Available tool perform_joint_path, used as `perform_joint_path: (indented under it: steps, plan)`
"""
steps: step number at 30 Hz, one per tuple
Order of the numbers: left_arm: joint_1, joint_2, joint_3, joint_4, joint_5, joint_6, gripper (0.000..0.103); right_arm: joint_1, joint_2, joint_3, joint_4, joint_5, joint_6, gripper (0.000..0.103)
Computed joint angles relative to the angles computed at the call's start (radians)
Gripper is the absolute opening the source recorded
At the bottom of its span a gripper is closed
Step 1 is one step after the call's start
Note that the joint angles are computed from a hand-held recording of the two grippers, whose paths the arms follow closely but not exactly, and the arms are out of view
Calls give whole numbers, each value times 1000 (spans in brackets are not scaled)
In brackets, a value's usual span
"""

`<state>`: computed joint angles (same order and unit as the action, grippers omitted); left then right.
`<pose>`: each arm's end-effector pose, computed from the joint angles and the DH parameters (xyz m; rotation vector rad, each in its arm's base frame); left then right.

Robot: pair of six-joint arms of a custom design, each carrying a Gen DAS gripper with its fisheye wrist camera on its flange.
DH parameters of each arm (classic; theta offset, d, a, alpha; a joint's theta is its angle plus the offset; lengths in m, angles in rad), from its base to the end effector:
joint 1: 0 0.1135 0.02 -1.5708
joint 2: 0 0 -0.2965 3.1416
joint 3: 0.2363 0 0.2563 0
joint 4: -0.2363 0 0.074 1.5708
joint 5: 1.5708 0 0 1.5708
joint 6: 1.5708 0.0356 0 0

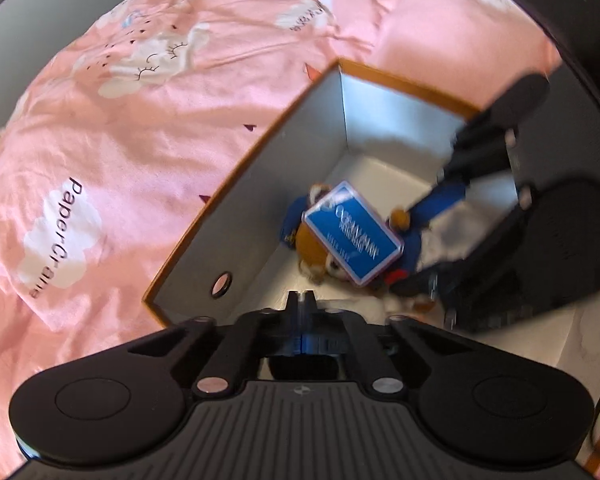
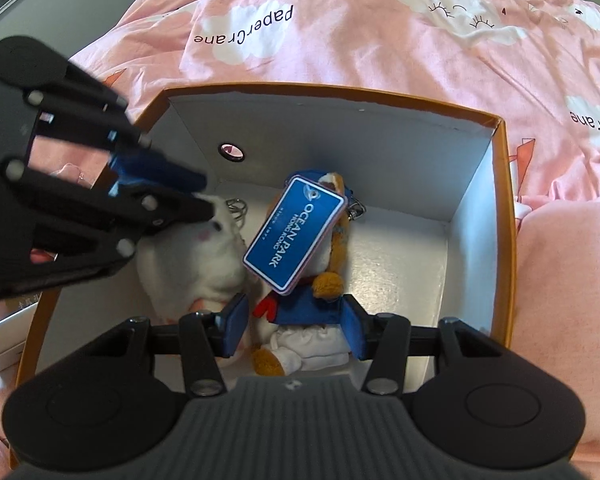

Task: Organize objects
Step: 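Carry both plushes into the box and open both tools to release them, then push the plushes upright against the box wall with both tools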

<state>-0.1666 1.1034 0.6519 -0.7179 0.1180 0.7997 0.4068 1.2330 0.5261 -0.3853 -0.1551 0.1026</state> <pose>0.1763 -0.0339 0.2228 1.2945 2.3971 0.0196 0.1819 0.0844 0.1801 -0.4586 2.6547 0.3681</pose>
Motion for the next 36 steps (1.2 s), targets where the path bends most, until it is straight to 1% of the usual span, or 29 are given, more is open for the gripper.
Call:
perform_joint_path:
  steps: [1, 3, 4, 5, 6, 8, 9, 10, 11, 13, 15, 16, 17, 18, 19, 20, 22, 23, 24, 26, 28, 30, 31, 34, 36]
  plan:
    - [-9, -8, -12, 12, -30, 27, 2, 2, 5, 2, 3, 4, 6, 49]
    - [2, -30, -30, 25, -60, 92, 2, 6, 12, 6, 5, 23, 24, 34]
    - [9, -27, -34, 34, -69, 109, 2, 0, 13, 8, 4, 17, 33, 32]
    - [27, -24, -26, 22, -58, 117, 2, -11, 11, 8, 2, 4, 42, 24]
    - [54, -16, -8, -7, -30, 126, 4, -23, 8, 7, 0, -12, 48, 23]
    - [95, -8, 26, -66, 20, 145, 6, -30, -4, 5, -7, -25, 48, 25]
    - [105, -13, 35, -89, 35, 162, 13, -26, -14, 4, -8, -17, 46, 27]
    - [107, -22, 41, -108, 43, 179, 16, -17, -25, 3, -12, -2, 46, 28]
    - [102, -33, 42, -122, 45, 195, 22, -9, -35, 6, -19, 8, 45, 34]
    - [85, -48, 50, -150, 47, 216, 27, 3, -67, 6, -36, 10, 31, 35]
    - [59, -48, 65, -191, 44, 231, 28, 6, -90, 13, -52, 3, 8, 37]
    - [46, -54, 71, -214, 43, 246, 33, 13, -100, 16, -63, 3, 2, 38]
    - [34, -55, 76, -238, 41, 260, 40, 20, -109, 18, -75, 2, 0, 40]
    - [17, -54, 78, -252, 30, 264, 43, 28, -111, 23, -85, -13, -2, 41]
    - [-10, -62, 66, -248, 5, 259, 43, 27, -116, 25, -98, -39, -8, 41]
    - [-39, -66, 52, -233, -26, 249, 43, 20, -126, 26, -121, -74, -20, 41]
    - [-108, -73, -1, -166, -111, 220, 39, 31, -123, 24, -138, -116, -21, 41]
    - [-125, -69, -20, -136, -136, 212, 36, 41, -129, 18, -148, -128, -21, 41]
    - [-140, -66, -34, -108, -159, 206, 35, 63, -127, 10, -143, -123, -10, 41]
    - [-155, -61, -53, -58, -189, 195, 32, 97, -111, -4, -116, -98, 9, 41]
    - [-168, -48, -68, -6, -226, 173, 27, 118, -78, -15, -72, -78, 36, 41]
    - [-173, -27, -84, 52, -259, 148, 24, 114, -36, -22, -22, -86, 58, 41]
    - [-173, -17, -95, 88, -277, 131, 24, 109, -18, -25, 4, -90, 68, 40]
    - [-153, -8, -125, 185, -288, 95, 23, 84, 41, -28, 80, -132, 111, 38]
    - [-126, -12, -126, 209, -263, 75, 23, 84, 79, -26, 128, -143, 142, 35]
